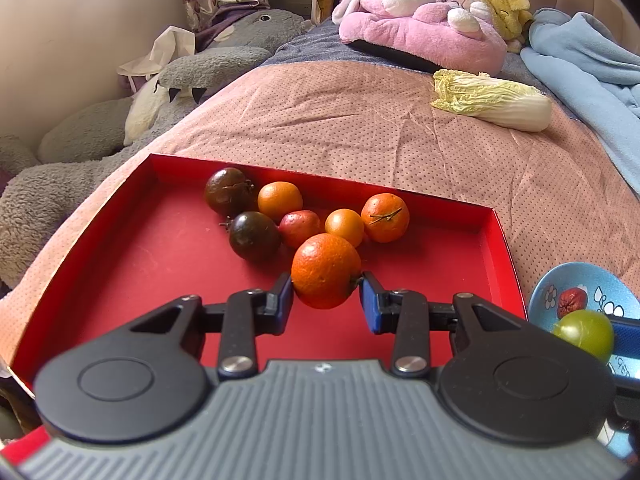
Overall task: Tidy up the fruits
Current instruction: 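Carry the green tomato over the blue plate with the right gripper while the left holds the orange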
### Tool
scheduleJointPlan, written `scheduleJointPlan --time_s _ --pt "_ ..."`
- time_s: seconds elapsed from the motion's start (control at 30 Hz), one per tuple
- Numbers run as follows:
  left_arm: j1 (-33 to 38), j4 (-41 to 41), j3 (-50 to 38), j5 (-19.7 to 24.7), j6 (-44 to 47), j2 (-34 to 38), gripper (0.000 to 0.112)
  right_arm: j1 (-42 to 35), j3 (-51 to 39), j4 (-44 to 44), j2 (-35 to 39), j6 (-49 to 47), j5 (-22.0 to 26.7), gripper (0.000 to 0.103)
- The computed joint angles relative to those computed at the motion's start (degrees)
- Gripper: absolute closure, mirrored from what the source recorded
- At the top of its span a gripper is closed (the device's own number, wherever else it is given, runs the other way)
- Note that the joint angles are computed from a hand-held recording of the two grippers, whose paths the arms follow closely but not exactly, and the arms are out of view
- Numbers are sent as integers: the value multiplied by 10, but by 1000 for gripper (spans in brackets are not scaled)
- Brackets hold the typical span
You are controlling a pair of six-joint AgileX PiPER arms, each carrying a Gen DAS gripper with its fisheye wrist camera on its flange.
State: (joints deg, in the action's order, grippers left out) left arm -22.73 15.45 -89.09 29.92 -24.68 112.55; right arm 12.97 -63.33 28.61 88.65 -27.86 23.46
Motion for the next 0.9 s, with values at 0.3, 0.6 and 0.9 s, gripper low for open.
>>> scheduleJointPlan --time_s 0.3,0.6,0.9 --pt "0 2 0 -1 -1 0 73 -26 23 8 -15 -11 1 69" --pt "-3 -2 5 -6 -1 -6 73 -47 52 13 -33 -22 0 69" --pt "-15 -8 7 -15 -2 -11 73 -76 84 11 -57 -27 2 69"
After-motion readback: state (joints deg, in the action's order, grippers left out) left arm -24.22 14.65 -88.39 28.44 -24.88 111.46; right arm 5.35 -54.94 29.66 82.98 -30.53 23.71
